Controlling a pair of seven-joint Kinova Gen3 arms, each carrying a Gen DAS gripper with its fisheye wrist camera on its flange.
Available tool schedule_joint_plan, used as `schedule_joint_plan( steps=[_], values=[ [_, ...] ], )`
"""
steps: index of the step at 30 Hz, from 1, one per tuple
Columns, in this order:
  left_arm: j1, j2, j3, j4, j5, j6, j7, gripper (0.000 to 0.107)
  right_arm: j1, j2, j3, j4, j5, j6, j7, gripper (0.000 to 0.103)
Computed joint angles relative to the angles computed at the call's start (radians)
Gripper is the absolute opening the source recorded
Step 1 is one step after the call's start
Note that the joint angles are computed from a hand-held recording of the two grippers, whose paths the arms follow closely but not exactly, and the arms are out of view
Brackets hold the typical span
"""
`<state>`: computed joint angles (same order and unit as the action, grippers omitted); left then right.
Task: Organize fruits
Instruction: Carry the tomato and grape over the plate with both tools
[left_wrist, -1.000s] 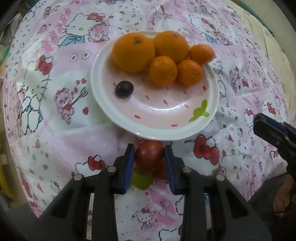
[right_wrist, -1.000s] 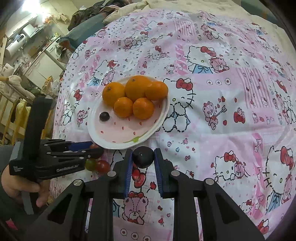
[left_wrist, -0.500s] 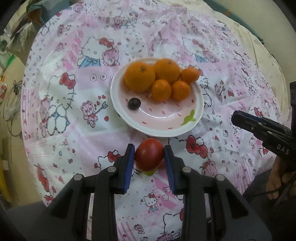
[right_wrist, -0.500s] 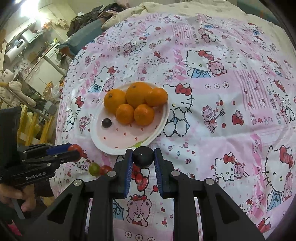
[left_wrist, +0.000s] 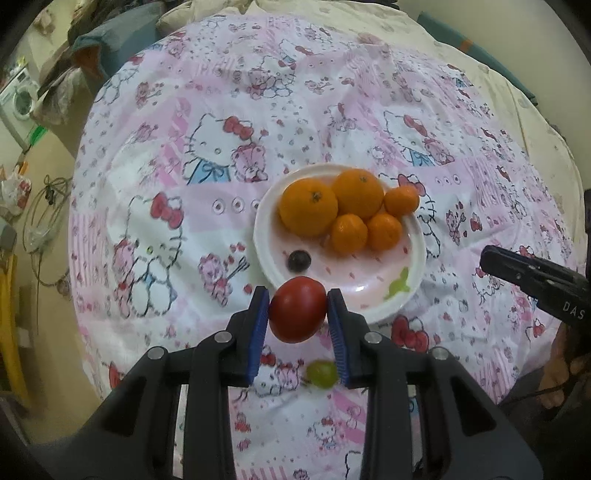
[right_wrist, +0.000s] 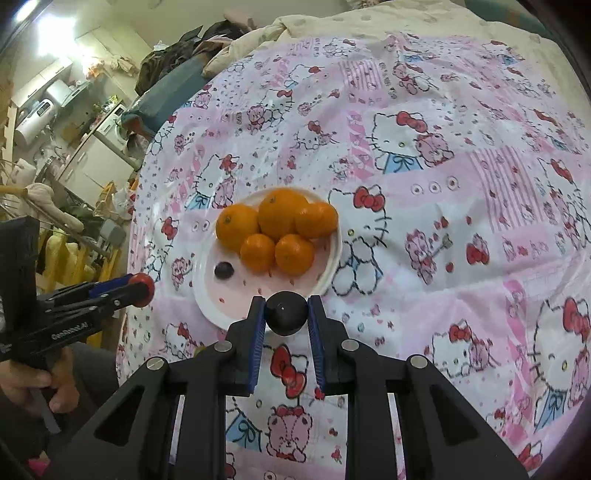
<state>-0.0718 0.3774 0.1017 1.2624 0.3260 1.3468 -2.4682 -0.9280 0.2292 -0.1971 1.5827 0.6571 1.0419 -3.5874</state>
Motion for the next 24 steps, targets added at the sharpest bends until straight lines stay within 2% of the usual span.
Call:
schedule_joint_plan(
  steps=[7, 13, 19, 24],
  values=[
    [0.076, 0.046, 0.008, -0.008, -0.053, -0.063, 0.054, 0.028, 0.084, -0.002, 0.023, 0.041, -0.067, -0.121, 0.088, 0.024],
    [0.121, 0.086, 0.015, 0.008, -0.106, -0.12, 0.085, 0.028, 0.165, 0.051, 0.034, 0.038, -0.198, -0.209, 0.263, 0.024],
    [0.141, 0.116, 0.014, -0.001, -0.135, -0.123, 0.127, 0.028, 0.164, 0.095, 0.065, 0.014, -0.254, -0.253, 0.369, 0.024],
    [0.139, 0.118, 0.025, 0.007, -0.13, -0.138, 0.128, 0.028, 0.151, 0.103, 0.095, 0.034, -0.279, -0.295, 0.369, 0.025]
  ],
)
